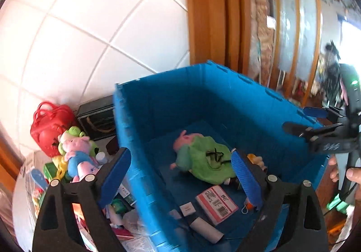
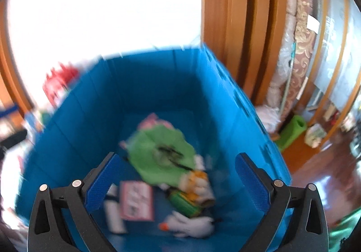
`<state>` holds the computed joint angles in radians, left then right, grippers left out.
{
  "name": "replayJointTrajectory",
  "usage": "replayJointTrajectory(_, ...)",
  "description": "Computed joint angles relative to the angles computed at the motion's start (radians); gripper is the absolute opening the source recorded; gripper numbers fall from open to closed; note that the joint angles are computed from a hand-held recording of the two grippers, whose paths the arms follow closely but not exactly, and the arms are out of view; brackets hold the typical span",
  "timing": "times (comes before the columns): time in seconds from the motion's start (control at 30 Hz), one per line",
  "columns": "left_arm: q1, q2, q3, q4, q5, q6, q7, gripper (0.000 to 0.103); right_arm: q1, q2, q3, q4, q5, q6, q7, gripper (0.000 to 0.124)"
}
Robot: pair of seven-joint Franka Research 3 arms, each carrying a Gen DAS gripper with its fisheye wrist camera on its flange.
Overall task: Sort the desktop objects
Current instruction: 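Open the left tool to drop the tablet box, withdraw both tools to the table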
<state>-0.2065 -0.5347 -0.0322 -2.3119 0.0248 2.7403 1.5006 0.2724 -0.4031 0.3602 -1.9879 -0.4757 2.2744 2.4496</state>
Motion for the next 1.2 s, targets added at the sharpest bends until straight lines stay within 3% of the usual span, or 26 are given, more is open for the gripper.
replayJointTrajectory(0.1,0.021,-0.048,0.045,-0.043,-0.015,-0.005,0.009,0.091,-0.01,0.005,0.042,0.021,-0.041,0.077,0.085,0.103)
replayJointTrajectory(0.2,0.103,-0.102,0.053,-0.1,0.025,0.011,-0.007,0.091,-0.009,0.056,0.091,0.087,-0.099,0.092,0.143,0.103)
replayJointTrajectory(0.3,0.221,-0.164,0.046,-0.172,0.101,0.037,-0.051,0.091,0.008,0.131,0.15,0.178,-0.205,0.04,0.209,0.103)
replayJointTrajectory(0.43,0.279,-0.232,0.134,-0.253,0.143,0.029,-0.003,0.091,0.059,0.25,0.204,0.298,-0.324,0.006,0.298,0.103)
replayJointTrajectory(0.53,0.325,-0.275,0.209,-0.314,0.154,0.037,0.066,0.091,0.118,0.355,0.23,0.397,-0.411,-0.003,0.363,0.103)
replayJointTrajectory(0.67,0.401,-0.284,0.304,-0.369,0.153,0.04,0.179,0.091,0.251,0.551,0.251,0.587,-0.575,-0.104,0.411,0.103)
replayJointTrajectory(0.8,0.481,-0.267,0.389,-0.428,0.138,0.062,0.295,0.091,0.398,0.729,0.219,0.763,-0.668,-0.191,0.397,0.103)
replayJointTrajectory(0.9,0.507,-0.225,0.45,-0.457,0.1,0.07,0.363,0.091,0.479,0.848,0.187,0.878,-0.667,-0.218,0.362,0.103)
replayJointTrajectory(1.0,0.481,-0.168,0.532,-0.477,0.03,0.073,0.438,0.091,0.53,0.938,0.155,0.954,-0.635,-0.218,0.343,0.103)
replayJointTrajectory(1.2,0.422,-0.048,0.593,-0.507,-0.07,0.147,0.563,0.091,0.58,1.092,0.112,1.062,-0.498,-0.222,0.323,0.103)
